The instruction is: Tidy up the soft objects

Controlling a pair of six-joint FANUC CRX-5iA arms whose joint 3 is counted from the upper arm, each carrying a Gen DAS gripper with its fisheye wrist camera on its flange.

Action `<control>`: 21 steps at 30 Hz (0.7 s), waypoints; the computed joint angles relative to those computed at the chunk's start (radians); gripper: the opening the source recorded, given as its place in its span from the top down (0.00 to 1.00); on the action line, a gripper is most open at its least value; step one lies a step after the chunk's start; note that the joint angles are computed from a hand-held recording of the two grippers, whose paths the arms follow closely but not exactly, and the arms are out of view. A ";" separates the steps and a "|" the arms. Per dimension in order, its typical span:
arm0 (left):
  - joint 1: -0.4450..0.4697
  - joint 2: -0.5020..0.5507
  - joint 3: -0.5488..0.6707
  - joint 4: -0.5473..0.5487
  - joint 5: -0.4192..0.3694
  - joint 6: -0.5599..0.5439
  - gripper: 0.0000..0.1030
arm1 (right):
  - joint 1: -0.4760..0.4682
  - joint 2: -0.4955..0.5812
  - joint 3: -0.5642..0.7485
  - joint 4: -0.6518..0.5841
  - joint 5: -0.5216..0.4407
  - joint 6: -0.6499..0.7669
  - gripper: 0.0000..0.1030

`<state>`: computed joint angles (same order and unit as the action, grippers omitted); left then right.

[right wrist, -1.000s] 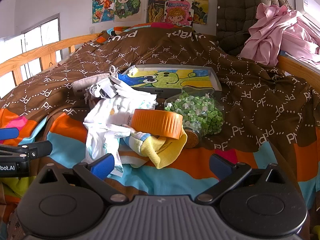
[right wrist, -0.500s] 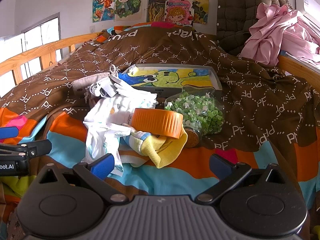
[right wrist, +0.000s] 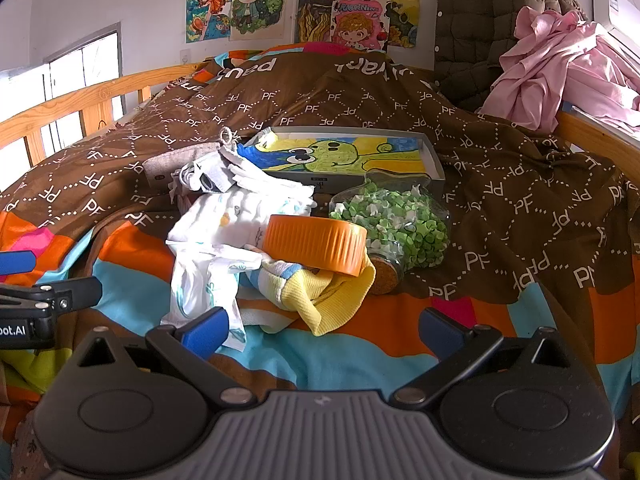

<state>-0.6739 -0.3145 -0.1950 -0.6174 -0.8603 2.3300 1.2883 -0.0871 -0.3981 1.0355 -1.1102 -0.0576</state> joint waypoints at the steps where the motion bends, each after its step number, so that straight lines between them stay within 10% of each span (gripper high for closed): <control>1: -0.001 0.000 0.001 -0.001 -0.002 0.001 0.01 | 0.000 0.000 0.001 -0.001 0.000 0.002 0.00; 21: 0.064 -0.003 -0.015 0.091 0.104 -0.180 0.01 | -0.009 -0.004 -0.002 -0.040 -0.017 -0.027 0.00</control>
